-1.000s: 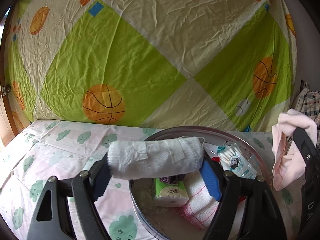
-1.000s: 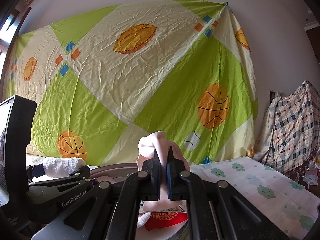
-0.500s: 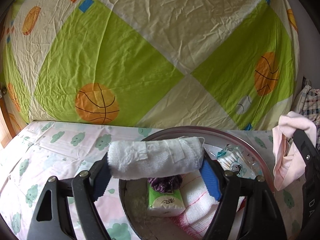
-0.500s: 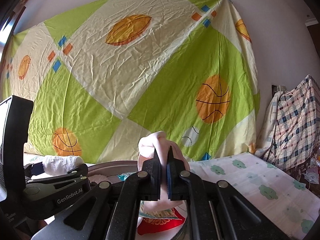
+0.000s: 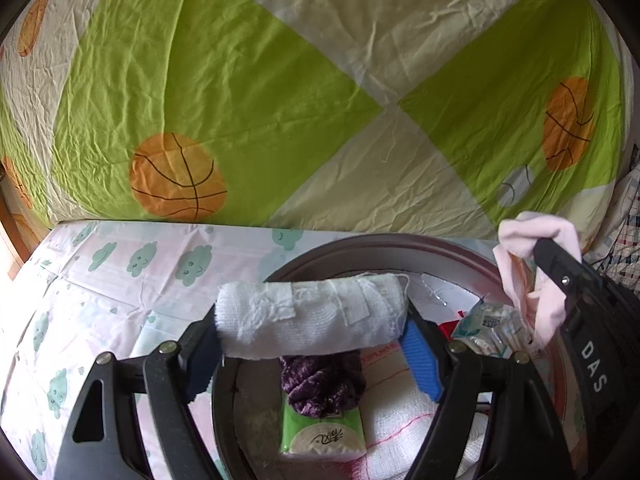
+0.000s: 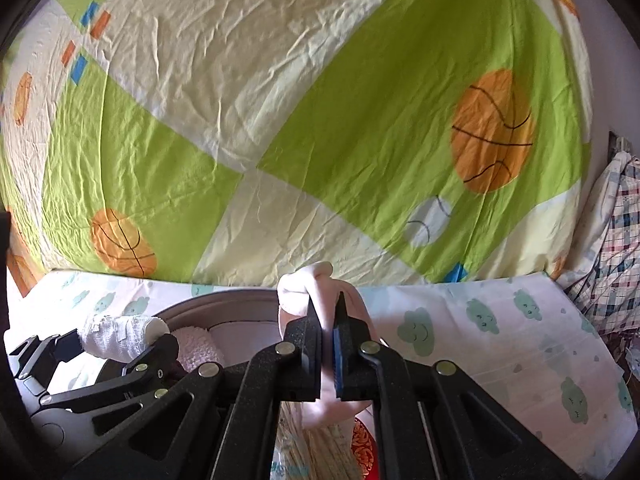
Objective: Organize soft objects
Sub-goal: 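Lower the white roll into the tin and open the left gripper while the right gripper releases the pink cap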
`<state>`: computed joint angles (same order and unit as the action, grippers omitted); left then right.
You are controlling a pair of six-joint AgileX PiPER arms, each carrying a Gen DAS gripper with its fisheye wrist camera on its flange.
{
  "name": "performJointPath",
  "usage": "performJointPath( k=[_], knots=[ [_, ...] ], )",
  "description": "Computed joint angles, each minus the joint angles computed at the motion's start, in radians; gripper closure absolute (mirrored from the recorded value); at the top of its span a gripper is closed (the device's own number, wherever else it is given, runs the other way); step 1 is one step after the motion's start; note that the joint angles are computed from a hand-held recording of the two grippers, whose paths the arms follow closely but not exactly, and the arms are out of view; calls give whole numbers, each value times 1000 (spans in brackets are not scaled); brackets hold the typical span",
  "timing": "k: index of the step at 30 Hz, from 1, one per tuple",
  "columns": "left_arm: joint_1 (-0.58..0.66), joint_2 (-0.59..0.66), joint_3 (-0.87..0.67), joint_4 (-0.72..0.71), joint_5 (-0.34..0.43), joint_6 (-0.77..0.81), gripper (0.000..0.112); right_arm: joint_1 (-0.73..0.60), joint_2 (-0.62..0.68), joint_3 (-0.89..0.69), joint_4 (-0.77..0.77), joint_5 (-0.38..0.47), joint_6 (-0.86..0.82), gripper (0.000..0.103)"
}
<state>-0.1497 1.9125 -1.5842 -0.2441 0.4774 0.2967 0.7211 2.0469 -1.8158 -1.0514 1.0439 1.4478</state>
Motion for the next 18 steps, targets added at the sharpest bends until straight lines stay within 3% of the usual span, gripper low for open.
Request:
performJointPath(
  k=[3,6,9,10,11,12,13,14,15,18],
  knots=[
    [-11,41,-69,72,53,-59,33,-55,36,-94,158,-44,-143,98],
    [-18,80,-132,122,107,-101,33,-102,109,-237,322,-22,-289,98],
    [-8,128,-218,112,208,-98,31,-155,145,-294,495,-69,-380,98],
    [-5,141,-240,108,234,-96,30,-178,150,-297,571,-96,-410,98],
    [-2,149,-255,105,251,-98,21,-198,147,-283,635,-134,-427,96],
    [2,158,-273,103,267,-103,10,-216,139,-258,688,-172,-434,86],
    [7,164,-287,91,282,-100,10,-233,126,-223,736,-213,-433,77],
    [16,164,-290,66,285,-81,10,-245,105,-176,770,-266,-425,56],
    [20,169,-299,60,294,-73,10,-256,70,-102,795,-347,-410,41],
    [35,183,-333,44,330,-80,10,-275,-53,131,803,-597,-324,38]
  ],
)
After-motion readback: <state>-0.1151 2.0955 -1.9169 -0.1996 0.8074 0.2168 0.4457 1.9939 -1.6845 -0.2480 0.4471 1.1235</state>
